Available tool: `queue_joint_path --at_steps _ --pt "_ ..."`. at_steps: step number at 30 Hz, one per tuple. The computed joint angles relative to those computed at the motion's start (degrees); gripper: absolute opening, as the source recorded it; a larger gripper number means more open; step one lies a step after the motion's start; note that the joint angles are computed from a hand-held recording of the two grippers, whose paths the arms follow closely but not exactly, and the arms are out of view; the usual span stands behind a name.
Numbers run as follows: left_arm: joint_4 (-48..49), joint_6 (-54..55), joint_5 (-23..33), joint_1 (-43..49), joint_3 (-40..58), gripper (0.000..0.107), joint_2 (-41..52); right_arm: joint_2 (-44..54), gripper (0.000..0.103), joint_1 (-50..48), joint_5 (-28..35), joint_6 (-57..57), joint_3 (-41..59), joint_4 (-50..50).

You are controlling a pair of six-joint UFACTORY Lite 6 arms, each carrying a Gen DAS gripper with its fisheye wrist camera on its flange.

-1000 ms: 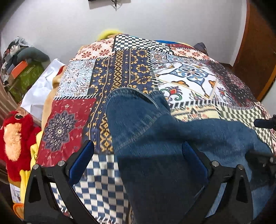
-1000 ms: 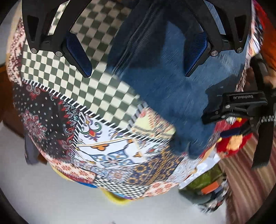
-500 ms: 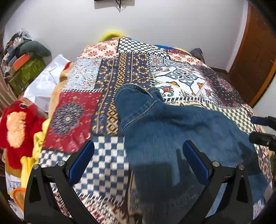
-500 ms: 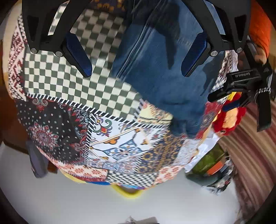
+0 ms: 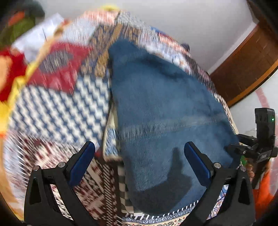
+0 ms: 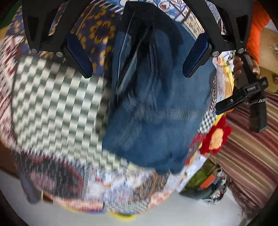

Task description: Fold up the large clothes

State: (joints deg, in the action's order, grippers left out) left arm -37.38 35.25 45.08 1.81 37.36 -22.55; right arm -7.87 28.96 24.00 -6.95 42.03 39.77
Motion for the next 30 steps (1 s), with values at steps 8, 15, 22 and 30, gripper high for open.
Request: queue_joint_path --at_steps 8,15,22,30 --pt "-16.88 11.63 2.56 2.81 0.4 0.103 16.63 12.5 0.103 -1.67 0.15 -15.41 4.8 11.99" --pt "-21.26 13.3 0.7 -2.01 5.85 0.103 24.45 22.16 0.103 -7.97 6.01 -39.42 8.88 34.45" --pt "-23.18 11.07 -0.96 -5.68 12.33 0.1 29.64 25.13 0.101 -7.76 4.56 -42.53 11.98 38.33" --pt "-21.12 6.75 -3.72 -6.3 10.25 0.08 23.26 23.26 0.058 -6.15 5.99 -40.66 11.93 41.37"
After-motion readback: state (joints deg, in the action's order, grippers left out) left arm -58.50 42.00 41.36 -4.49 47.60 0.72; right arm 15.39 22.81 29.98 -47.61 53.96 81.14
